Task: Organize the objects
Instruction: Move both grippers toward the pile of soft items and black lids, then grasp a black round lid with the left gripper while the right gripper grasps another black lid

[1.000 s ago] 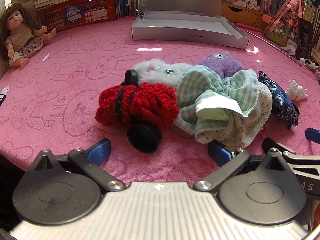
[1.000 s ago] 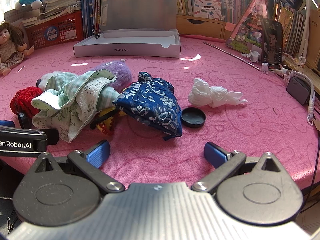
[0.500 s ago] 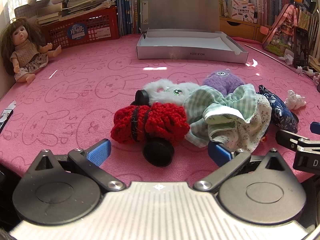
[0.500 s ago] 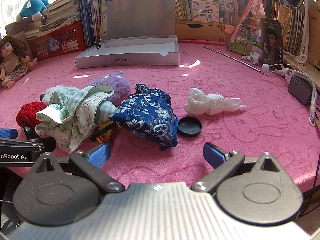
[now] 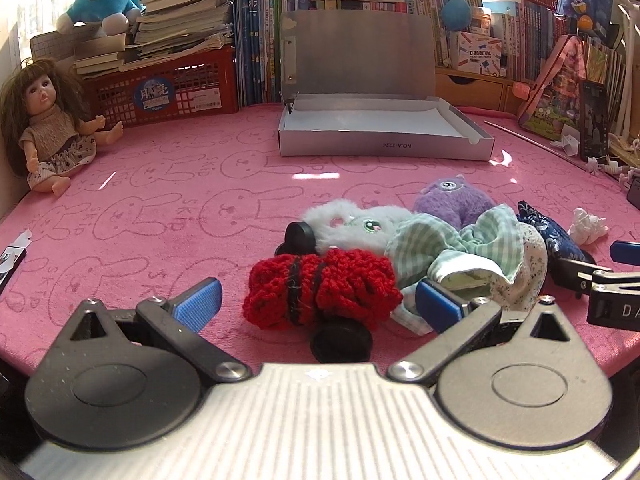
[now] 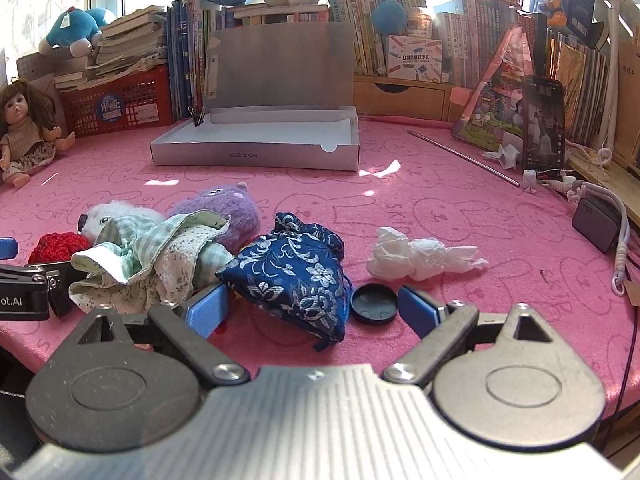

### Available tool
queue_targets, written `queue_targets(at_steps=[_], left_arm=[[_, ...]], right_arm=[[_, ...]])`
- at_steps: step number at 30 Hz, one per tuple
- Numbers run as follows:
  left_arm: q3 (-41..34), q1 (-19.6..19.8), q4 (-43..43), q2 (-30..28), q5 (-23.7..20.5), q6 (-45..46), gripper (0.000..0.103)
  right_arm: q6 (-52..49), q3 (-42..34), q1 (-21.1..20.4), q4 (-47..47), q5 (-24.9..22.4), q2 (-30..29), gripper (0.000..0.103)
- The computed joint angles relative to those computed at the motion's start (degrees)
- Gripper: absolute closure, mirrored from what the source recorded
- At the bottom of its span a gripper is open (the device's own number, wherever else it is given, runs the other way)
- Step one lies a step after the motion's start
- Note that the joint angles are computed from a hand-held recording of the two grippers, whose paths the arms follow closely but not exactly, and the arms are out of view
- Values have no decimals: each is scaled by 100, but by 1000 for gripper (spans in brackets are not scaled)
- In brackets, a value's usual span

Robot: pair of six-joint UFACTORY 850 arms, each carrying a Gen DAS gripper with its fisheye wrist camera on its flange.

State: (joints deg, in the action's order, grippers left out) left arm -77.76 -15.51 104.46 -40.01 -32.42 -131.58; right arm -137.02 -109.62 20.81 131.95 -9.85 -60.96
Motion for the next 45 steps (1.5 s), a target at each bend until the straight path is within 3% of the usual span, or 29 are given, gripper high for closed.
queue_targets(at_steps=[7, 15, 22, 29, 32, 37, 41, 45], left_arm=[[-32, -1, -82, -42, 73, 62, 0], [489, -187, 450, 251, -79, -347, 1], [431, -209, 441, 162, 43, -298, 17], [376, -166, 417, 106, 102, -297, 42], [357, -154, 409, 90, 136, -296, 48], [346, -141, 430, 80, 158, -321, 53], [326, -127, 388, 62, 172, -303, 56], [337, -123, 391, 63, 165, -322, 57]], right_arm=[[-396, -54, 32, 258, -49, -39, 12], [-415, -25, 15, 417, -1, -46, 13], [-1406, 245, -38, 1475, 26, 96, 13], [-1771, 349, -133, 2006, 47, 150, 18], [-2002, 438, -178, 2389, -90, 191, 22], [-1081, 707, -328, 1804, -828, 310, 24], [-1775, 908, -345, 2540, -1244, 405, 24], [-1625, 975, -399, 2937, -1545, 420, 24]])
